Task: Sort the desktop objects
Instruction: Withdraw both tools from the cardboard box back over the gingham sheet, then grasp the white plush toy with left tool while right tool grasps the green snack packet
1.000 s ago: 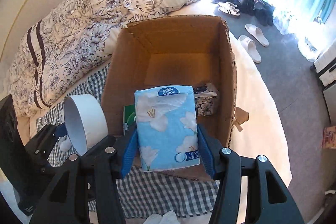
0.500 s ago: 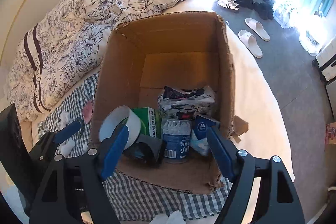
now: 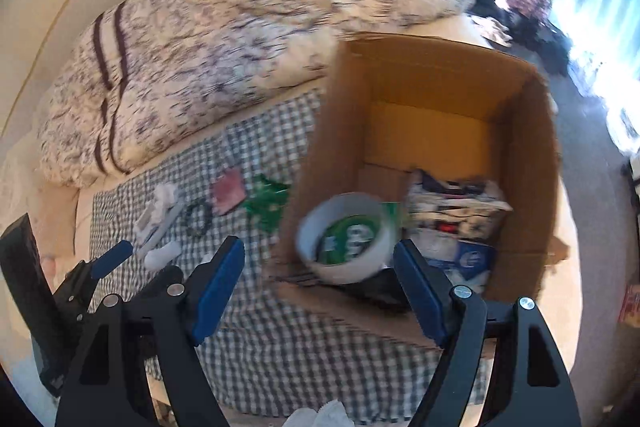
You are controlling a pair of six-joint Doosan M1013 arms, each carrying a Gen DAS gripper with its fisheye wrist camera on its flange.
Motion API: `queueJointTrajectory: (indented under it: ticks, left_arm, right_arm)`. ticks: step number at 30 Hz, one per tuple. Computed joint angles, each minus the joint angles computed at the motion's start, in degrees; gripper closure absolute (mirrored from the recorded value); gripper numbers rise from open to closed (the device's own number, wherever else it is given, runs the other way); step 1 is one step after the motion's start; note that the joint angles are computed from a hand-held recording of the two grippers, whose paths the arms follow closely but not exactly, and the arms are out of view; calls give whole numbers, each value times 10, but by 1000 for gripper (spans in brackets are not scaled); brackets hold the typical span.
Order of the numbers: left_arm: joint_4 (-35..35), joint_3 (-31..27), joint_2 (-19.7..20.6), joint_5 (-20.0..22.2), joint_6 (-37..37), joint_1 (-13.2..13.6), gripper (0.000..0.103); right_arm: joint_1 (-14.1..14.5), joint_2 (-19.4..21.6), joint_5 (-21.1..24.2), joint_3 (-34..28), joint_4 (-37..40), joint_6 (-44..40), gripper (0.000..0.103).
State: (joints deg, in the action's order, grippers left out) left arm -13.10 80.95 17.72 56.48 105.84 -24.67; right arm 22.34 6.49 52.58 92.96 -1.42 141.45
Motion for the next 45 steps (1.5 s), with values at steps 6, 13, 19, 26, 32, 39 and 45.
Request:
queueJointTrajectory:
  ticks: [6, 13, 19, 26, 32, 39, 45]
  left_arm:
    - [6, 14, -7, 6, -8, 56, 2]
    - [4, 20, -5, 15, 26, 101, 2]
    - [6, 29, 1, 23, 75, 123, 2]
    - [-14, 64, 8, 25, 125, 127, 2]
    - [2, 94, 21, 1, 76, 112, 2]
    - [37, 121, 32, -36, -18, 94, 2]
    - [47, 128, 44, -50, -50, 82, 2]
  right_arm:
    - [37, 35, 12, -41, 9, -5, 26]
    - [75, 83, 32, -97, 20, -2, 26]
    - [98, 130, 44, -150, 16, 14, 26]
    - [112, 168, 60, -178, -1, 45, 26]
    - [98, 195, 89, -180, -11, 34, 26]
    - [60, 214, 96, -163, 6, 0, 26]
    - [39, 231, 93, -156, 13, -13, 26]
